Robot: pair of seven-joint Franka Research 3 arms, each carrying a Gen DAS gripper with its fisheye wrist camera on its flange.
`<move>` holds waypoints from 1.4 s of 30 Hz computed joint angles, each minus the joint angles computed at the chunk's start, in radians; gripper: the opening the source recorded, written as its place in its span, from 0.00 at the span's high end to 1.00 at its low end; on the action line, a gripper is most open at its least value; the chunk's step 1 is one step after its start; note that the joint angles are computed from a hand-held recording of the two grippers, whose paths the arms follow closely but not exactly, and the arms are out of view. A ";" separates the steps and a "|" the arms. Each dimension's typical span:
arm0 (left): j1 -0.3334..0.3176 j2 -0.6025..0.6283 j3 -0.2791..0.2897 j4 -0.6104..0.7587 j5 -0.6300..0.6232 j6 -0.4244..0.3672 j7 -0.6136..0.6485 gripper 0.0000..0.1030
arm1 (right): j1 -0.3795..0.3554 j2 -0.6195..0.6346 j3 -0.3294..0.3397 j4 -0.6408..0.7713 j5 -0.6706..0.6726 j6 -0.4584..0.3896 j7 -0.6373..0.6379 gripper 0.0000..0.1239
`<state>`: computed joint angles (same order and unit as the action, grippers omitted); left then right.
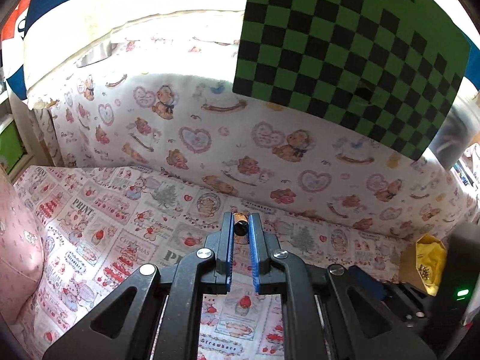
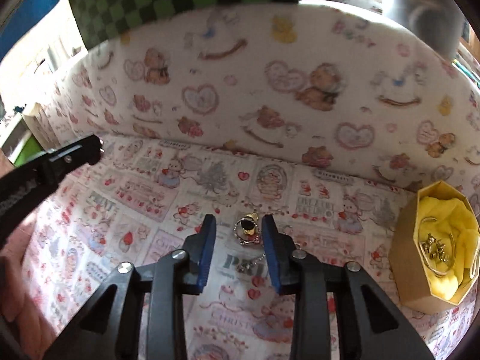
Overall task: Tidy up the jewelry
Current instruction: 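Lift the gold earring with the left tool while the right tool grasps a silver ring, then carry the earring and ring over the gold box and open both tools to drop them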
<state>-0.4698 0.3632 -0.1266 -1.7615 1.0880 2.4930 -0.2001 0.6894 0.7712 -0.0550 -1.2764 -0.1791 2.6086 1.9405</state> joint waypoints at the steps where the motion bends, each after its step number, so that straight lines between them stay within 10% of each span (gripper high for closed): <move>1: 0.001 -0.003 0.001 -0.003 0.001 0.003 -0.003 0.91 | 0.012 0.020 -0.014 0.031 -0.010 -0.020 0.013 0.77; 11: 0.005 -0.008 -0.008 -0.002 -0.001 -0.005 -0.011 0.91 | 0.019 0.083 -0.023 0.149 -0.043 -0.107 0.058 0.85; 30: -0.038 -0.027 -0.017 0.007 0.161 -0.024 -0.091 0.92 | 0.000 -0.375 -0.053 -0.553 -0.121 0.340 0.091 0.85; 42: -0.077 0.039 -0.008 0.086 0.146 -0.004 0.002 0.91 | -0.171 -0.472 0.058 -0.747 0.072 0.591 -0.083 0.85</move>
